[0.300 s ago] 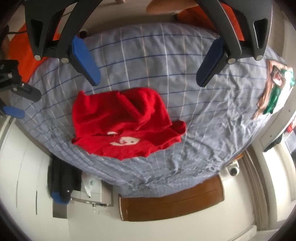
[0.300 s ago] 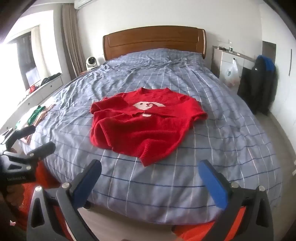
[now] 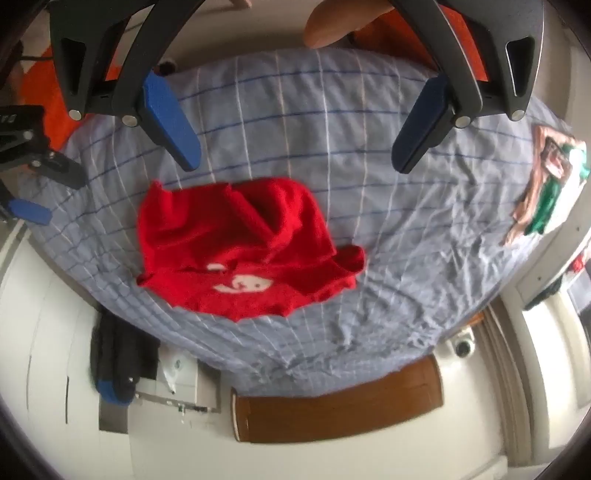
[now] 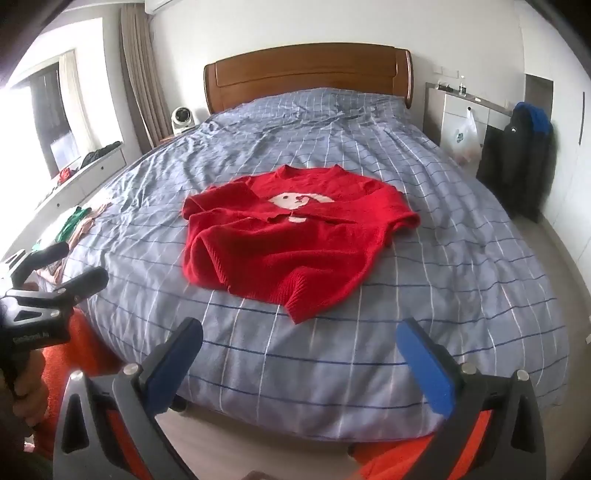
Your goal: Fold small clothes
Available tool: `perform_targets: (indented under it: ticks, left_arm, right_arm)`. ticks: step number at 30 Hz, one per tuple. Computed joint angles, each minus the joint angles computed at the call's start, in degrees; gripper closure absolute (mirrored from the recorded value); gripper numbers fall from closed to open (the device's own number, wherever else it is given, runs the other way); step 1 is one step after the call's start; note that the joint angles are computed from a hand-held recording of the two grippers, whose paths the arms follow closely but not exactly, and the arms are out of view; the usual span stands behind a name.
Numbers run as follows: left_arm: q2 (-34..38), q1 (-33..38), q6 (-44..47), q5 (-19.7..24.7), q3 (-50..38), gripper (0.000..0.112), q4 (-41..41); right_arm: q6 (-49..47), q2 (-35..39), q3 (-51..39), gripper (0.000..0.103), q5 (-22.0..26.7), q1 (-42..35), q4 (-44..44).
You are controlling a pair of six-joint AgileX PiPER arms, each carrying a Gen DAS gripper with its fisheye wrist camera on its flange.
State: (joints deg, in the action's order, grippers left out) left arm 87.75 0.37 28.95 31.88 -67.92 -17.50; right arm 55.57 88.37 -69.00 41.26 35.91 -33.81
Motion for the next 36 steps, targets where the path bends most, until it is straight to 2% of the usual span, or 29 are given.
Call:
perform_targets:
  ticks: [3, 8, 24, 29, 36]
  left_arm:
    - [0.0, -1.0, -2.2, -0.1, 0.3, 0.009, 2.9]
    - [1.5, 0.7, 3.2, 4.7, -1.5, 0.009, -2.7]
    - [-1.1, -0.4, -2.4, -0.9, 2.2, 0.009, 1.9]
    - [-1.0, 0.0, -2.6, -1.3, 2.0, 0.009, 1.9]
    - [-0.8, -0.2, -2.5, -1.3, 2.3, 0.009, 2.1]
  right_arm:
    - [-0.4, 1.0, -0.5, 0.0, 0.1, 0.1, 1.0]
    - [0.5, 0.6, -0.1, 0.0, -0.1, 0.5, 0.0]
    - [2.9, 1.0, -1.0, 0.0, 2.0, 1.7, -2.8]
    - [4.0, 1.3, -1.8, 0.0, 3.5, 2.4, -4.6]
    - [3.6, 1.3, -1.6, 0.0, 3.0, 2.0, -3.8]
